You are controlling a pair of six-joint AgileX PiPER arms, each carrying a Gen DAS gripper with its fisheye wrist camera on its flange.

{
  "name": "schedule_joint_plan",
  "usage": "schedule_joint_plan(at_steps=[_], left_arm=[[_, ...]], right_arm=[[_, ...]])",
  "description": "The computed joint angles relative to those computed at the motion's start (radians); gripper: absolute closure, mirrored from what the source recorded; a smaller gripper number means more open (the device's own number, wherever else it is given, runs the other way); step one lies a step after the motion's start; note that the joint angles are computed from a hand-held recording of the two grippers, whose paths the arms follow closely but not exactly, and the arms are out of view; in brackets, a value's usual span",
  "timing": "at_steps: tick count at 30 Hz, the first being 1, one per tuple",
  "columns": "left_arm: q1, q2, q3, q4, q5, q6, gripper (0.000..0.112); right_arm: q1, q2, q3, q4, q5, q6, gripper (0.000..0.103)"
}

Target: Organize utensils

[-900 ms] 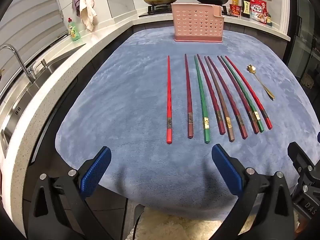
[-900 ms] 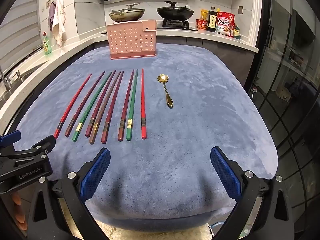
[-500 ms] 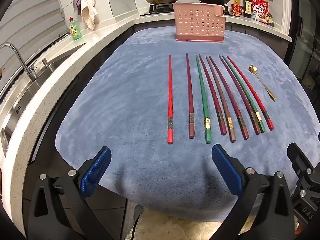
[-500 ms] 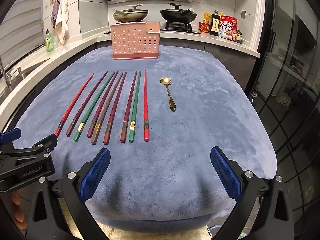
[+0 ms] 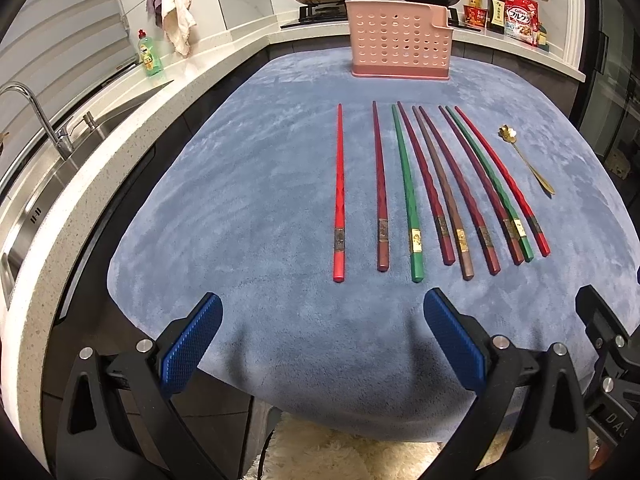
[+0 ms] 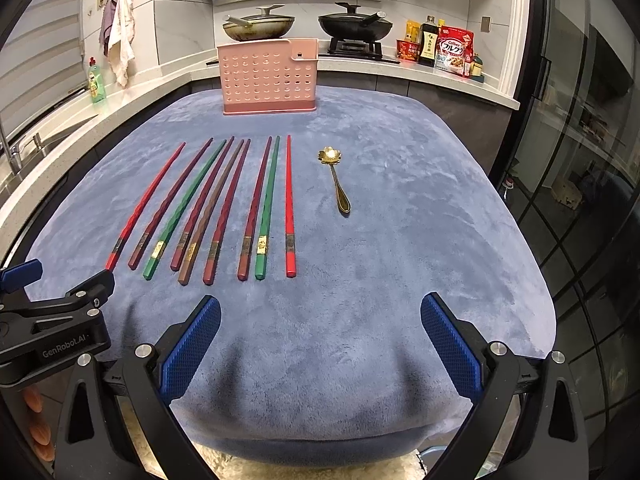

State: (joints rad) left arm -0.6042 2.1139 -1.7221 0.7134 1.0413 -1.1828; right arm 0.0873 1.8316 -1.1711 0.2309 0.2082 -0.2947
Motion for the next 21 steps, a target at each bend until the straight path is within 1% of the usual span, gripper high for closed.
schedule_joint_plan(at_steps=[21], left_arm=[[-0.005, -0.001, 0.004, -0.001, 0.001, -0.002, 0.016]], right_arm=[[-0.013, 0.009, -0.009, 0.054, 0.015, -0.048, 0.007]])
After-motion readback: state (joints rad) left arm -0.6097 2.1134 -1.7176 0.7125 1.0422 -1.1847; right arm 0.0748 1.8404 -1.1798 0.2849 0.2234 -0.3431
